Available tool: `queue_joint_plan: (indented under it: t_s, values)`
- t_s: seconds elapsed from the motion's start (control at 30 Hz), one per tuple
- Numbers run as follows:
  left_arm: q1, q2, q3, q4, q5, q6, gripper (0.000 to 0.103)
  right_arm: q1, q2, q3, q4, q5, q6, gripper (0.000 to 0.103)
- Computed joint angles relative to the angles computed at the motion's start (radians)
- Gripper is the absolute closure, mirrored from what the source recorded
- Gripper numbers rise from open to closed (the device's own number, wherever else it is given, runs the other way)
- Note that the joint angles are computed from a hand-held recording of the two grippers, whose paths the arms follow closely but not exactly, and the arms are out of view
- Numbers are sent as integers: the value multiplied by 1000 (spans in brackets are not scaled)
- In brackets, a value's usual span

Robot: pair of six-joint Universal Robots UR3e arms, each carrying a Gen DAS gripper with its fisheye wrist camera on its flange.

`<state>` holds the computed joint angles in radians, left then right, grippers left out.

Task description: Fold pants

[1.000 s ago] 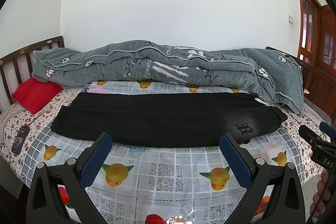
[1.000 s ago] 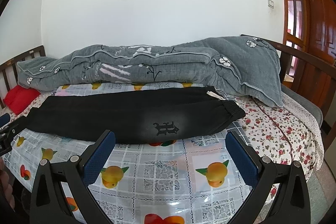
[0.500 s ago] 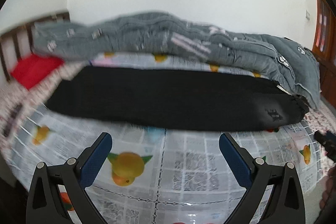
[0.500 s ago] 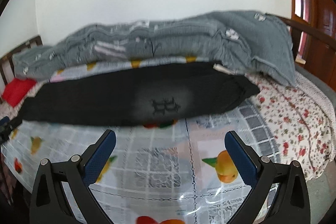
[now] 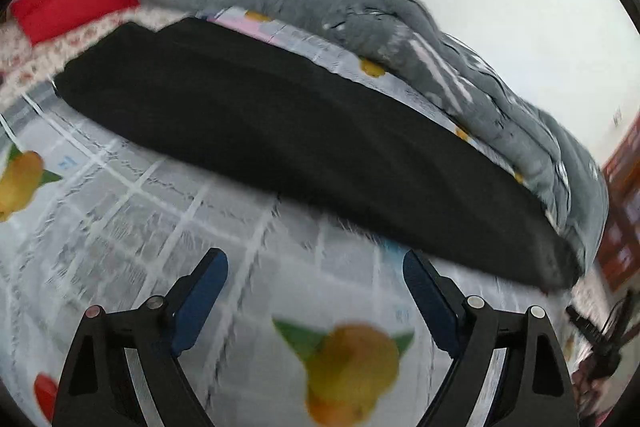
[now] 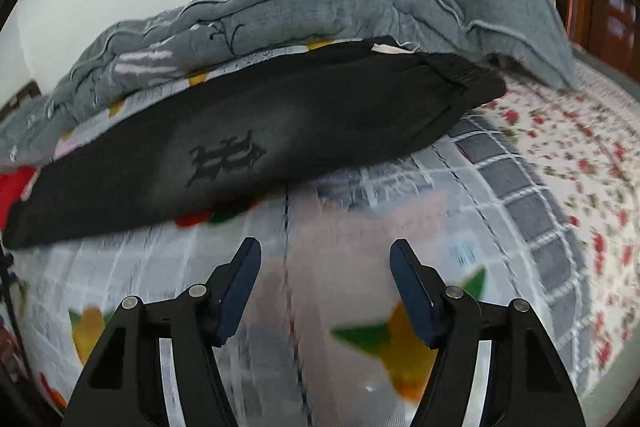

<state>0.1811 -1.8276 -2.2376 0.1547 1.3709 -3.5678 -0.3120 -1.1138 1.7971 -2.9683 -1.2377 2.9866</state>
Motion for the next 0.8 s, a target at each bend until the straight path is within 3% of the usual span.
queue_joint_plan:
  t_s: [0.13, 0.23, 0.37, 0.4, 0.47, 0.5, 0.67, 0.8]
  values:
    - [54, -99, 114, -21, -59, -31, 21, -8, 110, -209, 142, 64, 49, 36]
    - [81, -149, 183, -49, -57, -86, 35, 3, 205, -393, 263, 91, 94, 36]
    - [124, -178, 239, -121, -55, -169, 78, 48, 328, -626, 383, 40, 153, 38]
    - [138, -183, 245, -135, -63, -182, 88, 57, 338, -641, 381, 21, 159, 50]
    - [166, -194, 245, -107, -116, -143, 93, 75, 370, -692, 385, 4, 147, 79]
    - [161, -187, 249, -109, -103, -109, 93, 79, 370, -692, 370, 11, 138, 84]
    - [141, -111, 309, -128, -73, -46, 93, 60, 321, -663, 276, 92, 125, 87]
    - [96, -137, 525, -301, -6, -28, 93, 68, 392, -876, 377, 125, 147, 87]
